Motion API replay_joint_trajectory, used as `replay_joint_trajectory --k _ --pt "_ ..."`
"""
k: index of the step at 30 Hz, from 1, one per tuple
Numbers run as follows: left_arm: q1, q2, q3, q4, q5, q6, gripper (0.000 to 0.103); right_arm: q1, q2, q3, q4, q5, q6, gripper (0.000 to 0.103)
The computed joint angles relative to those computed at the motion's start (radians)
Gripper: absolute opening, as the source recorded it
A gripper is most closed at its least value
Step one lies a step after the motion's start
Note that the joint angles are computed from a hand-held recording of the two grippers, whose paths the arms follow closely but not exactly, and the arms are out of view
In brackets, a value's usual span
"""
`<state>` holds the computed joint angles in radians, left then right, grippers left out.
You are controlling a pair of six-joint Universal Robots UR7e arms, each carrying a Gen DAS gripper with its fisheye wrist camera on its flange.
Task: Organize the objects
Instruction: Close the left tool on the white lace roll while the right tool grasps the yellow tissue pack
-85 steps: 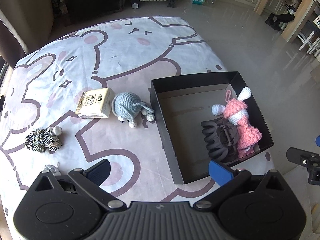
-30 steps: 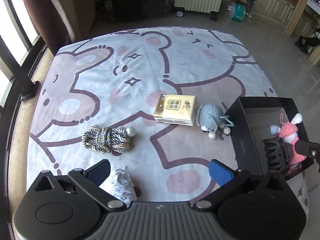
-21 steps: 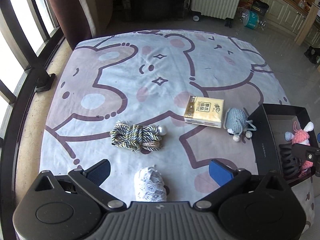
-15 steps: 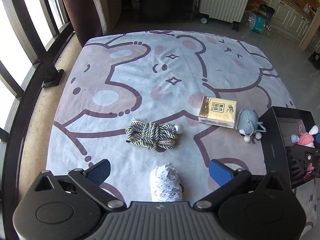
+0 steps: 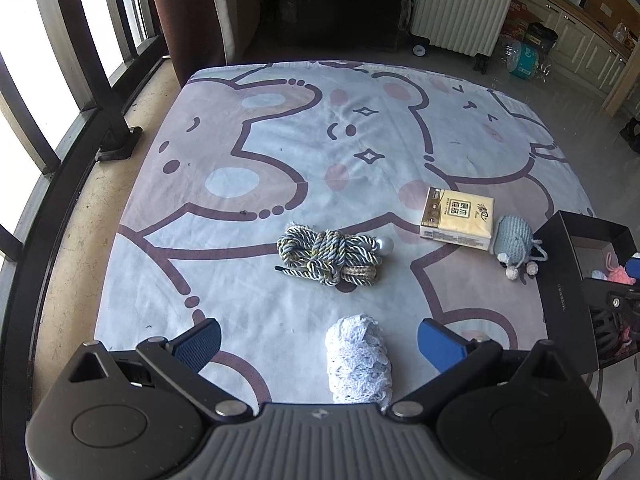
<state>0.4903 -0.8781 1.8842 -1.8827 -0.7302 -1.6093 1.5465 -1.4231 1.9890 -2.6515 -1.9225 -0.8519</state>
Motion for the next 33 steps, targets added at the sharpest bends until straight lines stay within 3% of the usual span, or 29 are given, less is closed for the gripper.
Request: replay_joint_trajectory --k 9,18,25,33 --pt "0.012 0.006 0.047 -0.115 -0.017 0.008 0.095 -0.01 0.009 -0.001 0.02 0.049 -0.028 0.103" --pt "0.027 0.036 0.094 -0.292 -0.06 0.08 0.08 -0.028 0.053 -0.014 -0.015 0.11 -0.148 0.103" --pt "0.028 0.057 0.099 -0.305 -0.064 0.078 0.075 -0.03 0.11 -0.06 0.014 0.165 -0.198 0.103" --pt "0.038 0.076 0.103 -0.334 -0.072 0.075 0.069 -0.019 0.194 -0.09 -0.031 0.175 -0.338 0.098"
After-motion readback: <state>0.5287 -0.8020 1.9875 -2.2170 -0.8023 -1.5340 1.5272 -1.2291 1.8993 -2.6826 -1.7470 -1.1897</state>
